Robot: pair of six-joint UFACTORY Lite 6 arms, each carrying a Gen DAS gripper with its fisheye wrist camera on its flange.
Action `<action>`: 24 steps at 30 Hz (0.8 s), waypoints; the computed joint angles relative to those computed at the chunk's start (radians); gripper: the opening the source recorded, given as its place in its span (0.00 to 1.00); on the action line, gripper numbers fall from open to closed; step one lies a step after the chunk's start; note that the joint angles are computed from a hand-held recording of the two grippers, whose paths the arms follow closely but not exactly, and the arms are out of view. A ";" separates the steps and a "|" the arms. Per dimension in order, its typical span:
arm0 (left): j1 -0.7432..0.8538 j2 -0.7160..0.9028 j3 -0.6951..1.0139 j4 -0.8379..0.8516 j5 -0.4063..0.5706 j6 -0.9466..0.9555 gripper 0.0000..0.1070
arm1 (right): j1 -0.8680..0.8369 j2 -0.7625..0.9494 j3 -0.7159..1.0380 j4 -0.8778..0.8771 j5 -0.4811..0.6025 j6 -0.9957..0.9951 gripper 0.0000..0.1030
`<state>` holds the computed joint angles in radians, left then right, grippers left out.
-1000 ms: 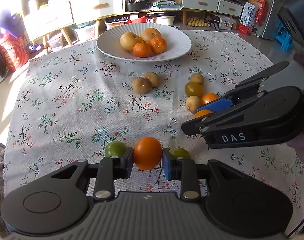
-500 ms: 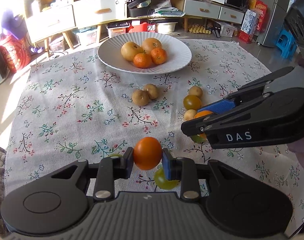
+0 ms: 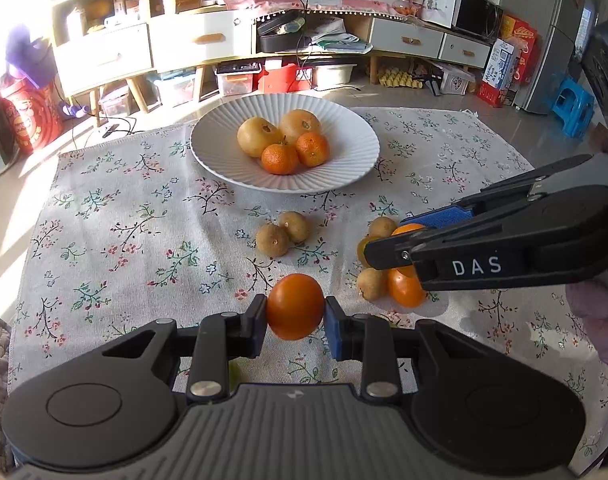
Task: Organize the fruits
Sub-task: 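Lift both orange tomatoes and carry them over the white plate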
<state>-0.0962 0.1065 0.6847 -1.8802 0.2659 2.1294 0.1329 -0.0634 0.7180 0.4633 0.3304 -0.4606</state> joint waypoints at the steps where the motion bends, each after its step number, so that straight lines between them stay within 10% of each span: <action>1: -0.003 0.005 0.007 -0.004 0.000 -0.002 0.19 | -0.006 0.002 0.006 0.001 -0.001 0.001 0.28; 24: -0.096 0.149 0.177 -0.270 -0.010 0.112 0.19 | -0.166 0.111 0.109 0.259 -0.048 -0.274 0.28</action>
